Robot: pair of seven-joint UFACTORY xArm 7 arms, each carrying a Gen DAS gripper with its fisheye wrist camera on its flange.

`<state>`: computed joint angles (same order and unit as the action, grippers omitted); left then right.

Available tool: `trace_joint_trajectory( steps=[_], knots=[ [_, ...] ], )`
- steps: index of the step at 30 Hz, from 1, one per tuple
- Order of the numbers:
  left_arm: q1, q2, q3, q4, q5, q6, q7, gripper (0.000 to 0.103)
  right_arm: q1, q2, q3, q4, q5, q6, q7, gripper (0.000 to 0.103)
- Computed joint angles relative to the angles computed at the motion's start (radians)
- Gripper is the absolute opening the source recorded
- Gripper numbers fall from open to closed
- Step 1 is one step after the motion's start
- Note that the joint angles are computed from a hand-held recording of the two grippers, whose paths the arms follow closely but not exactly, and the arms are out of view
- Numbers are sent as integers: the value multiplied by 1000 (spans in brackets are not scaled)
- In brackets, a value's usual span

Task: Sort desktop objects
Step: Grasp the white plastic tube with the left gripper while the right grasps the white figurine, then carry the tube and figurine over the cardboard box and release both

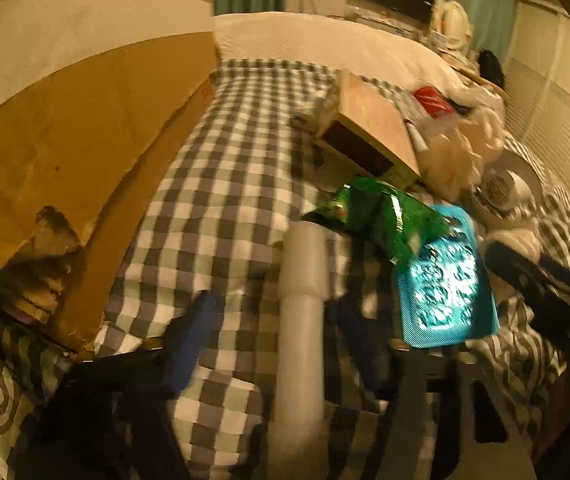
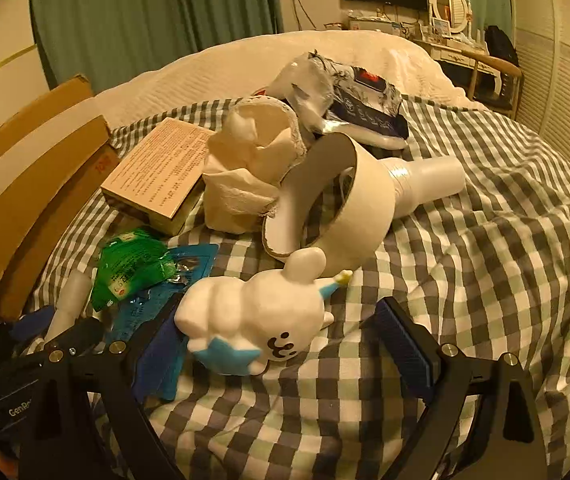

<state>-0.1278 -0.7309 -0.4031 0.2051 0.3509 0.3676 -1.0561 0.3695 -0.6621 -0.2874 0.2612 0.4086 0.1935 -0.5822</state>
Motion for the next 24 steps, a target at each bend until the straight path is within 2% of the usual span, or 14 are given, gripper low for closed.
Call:
trace_joint_trajectory(
  steps=[1, 2, 3, 7, 11, 13, 17, 22, 24],
  knots=[
    [-11, 1, 11, -2, 1, -7, 16, 32, -1, -3, 3, -3, -2, -3, -2, 84],
    [-21, 9, 22, -1, -1, -19, 34, 27, 2, -7, 4, -6, -6, -2, -6, 71],
    [-35, 12, 33, -2, -7, -26, 51, 15, 7, -9, 1, -6, -9, 5, -12, 67],
    [-67, -22, 63, -21, -42, -37, 86, 13, -17, -33, 43, -30, -40, -2, -1, 63],
    [-124, -86, 98, -58, -85, -80, 144, 13, -77, -131, 60, -53, -80, 71, 7, 63],
    [-112, -75, 80, -49, -85, -111, 169, 13, -116, -187, 71, -58, -102, 128, 12, 63],
    [-151, -118, 61, -48, -104, -114, 215, 13, -201, -309, 98, -62, -141, 244, 31, 63],
    [-222, -191, 126, -79, -162, -134, 276, 13, -300, -486, 96, -75, -166, 444, 76, 63],
    [-231, -244, 114, -75, -176, -87, 286, 13, -326, -550, 114, -74, -187, 512, 81, 63]
  ],
)
